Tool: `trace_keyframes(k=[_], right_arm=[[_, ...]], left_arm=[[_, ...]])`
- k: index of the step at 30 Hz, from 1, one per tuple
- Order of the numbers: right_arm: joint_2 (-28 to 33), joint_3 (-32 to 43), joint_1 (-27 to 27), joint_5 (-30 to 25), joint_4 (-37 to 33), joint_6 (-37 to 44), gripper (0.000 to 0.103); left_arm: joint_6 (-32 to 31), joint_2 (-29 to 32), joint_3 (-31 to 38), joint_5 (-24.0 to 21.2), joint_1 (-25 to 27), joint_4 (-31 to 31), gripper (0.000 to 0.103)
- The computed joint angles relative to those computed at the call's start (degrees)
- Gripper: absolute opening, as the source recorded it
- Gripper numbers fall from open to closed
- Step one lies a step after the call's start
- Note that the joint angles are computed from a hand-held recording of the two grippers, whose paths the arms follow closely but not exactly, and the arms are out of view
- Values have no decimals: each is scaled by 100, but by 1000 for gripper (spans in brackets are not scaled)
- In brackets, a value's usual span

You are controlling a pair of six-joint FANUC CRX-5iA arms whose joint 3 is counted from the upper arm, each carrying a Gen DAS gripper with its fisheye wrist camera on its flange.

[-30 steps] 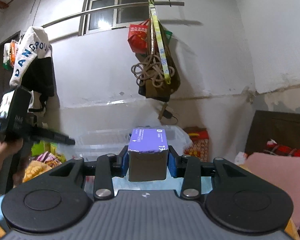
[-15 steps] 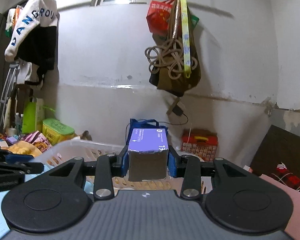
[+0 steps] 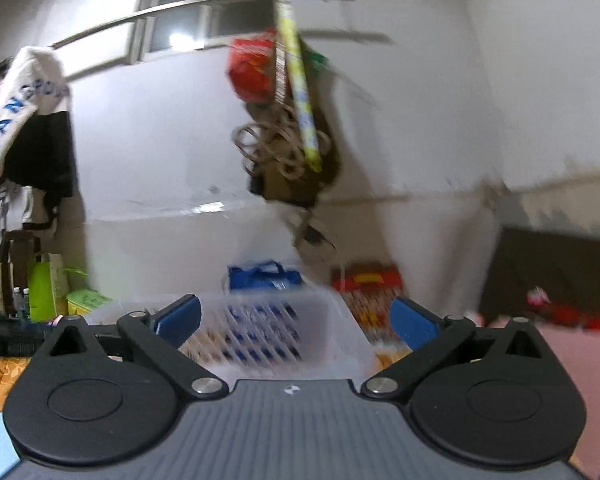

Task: Organize objects
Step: 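Drop the purple box into the basket by opening the right tool, then grasp the white KENT cigarette pack with the right tool and lift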

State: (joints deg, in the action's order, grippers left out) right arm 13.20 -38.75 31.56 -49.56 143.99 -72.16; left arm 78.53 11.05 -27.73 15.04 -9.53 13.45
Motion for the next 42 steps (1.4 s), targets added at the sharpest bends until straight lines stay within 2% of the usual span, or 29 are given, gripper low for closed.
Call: trace_keyframes(k=[2, 4, 5, 7, 9, 11, 14, 17, 18, 19, 22, 25, 28, 31, 35, 37, 42], right_arm=[[-102, -231, -73, 244, 34, -220, 103], [-131, -262, -212, 755, 135, -225, 103], [-73, -298, -200, 771, 102, -205, 100], [-1, -291, -184, 924, -8, -65, 92], [-31, -246, -348, 1370, 261, -273, 79], [-50, -257, -419, 1451, 477, -405, 68], [-9, -215, -377, 1618, 356, -99, 67], [-29, -141, -467, 1929, 526, -91, 51], [-25, -109, -520, 2030, 641, -177, 40], [-42, -86, -601, 2141, 866, -373, 41], [-62, -180, -598, 1884, 1019, -598, 41], [-24, -275, -477, 1502, 861, -490, 41], [31, -246, -387, 1394, 662, -241, 41], [37, -264, -395, 1288, 728, -329, 41], [55, -295, -400, 1126, 794, -459, 41], [48, -291, -471, 1109, 1034, -671, 41], [31, -236, -503, 1249, 1126, -784, 41]], left_arm=[[-27, 3, -8, 17, -10, 26, 27], [-46, 10, -13, 28, -20, 66, 27], [-147, 13, -44, 70, -44, 178, 26], [-382, 15, -107, 157, -99, 395, 27], [-349, 6, -102, 136, -85, 348, 27], [-324, 2, -93, 118, -74, 323, 27], [-547, -1, -153, 194, -122, 544, 27], [-696, 1, -176, 231, -148, 662, 27], [-699, 2, -178, 240, -146, 656, 28], [-644, 1, -166, 222, -132, 602, 28], [-588, 6, -161, 231, -125, 558, 28], [-620, 30, -179, 318, -147, 606, 28], [-579, 33, -161, 290, -126, 538, 28], [-363, 35, -111, 239, -64, 277, 29], [-387, 46, -115, 268, -73, 307, 29], [-325, 49, -104, 277, -68, 243, 29], [-50, 49, -11, 168, 5, -95, 30]])
